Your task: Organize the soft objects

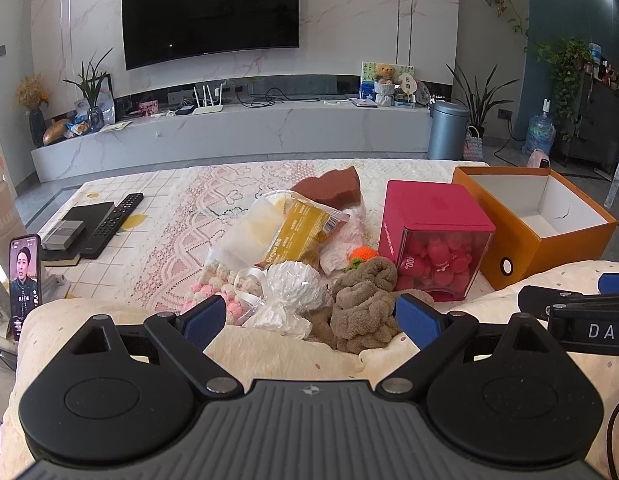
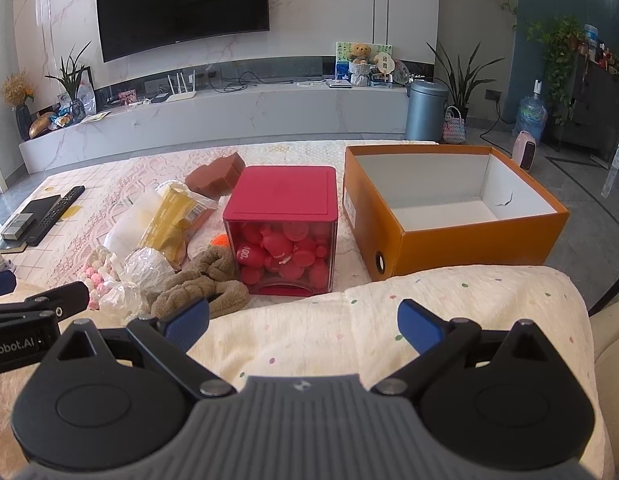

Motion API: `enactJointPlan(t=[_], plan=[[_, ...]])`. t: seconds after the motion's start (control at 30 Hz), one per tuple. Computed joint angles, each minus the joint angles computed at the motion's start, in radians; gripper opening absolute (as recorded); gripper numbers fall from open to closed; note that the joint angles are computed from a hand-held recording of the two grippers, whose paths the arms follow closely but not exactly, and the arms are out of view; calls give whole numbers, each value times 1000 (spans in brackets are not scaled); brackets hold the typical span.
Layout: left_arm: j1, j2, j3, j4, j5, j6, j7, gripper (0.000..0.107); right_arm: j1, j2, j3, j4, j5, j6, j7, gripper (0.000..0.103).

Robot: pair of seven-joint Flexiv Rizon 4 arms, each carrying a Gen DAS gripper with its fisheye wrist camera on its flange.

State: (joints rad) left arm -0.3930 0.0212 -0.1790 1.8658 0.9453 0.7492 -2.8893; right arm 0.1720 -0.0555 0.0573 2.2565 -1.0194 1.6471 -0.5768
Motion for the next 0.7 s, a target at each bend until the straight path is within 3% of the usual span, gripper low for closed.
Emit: enactJointPlan(t=[0.7], plan=[[9,11,-1,12,-4,11,-14,103,-3,3,9,-7,-46,-12,17,99]])
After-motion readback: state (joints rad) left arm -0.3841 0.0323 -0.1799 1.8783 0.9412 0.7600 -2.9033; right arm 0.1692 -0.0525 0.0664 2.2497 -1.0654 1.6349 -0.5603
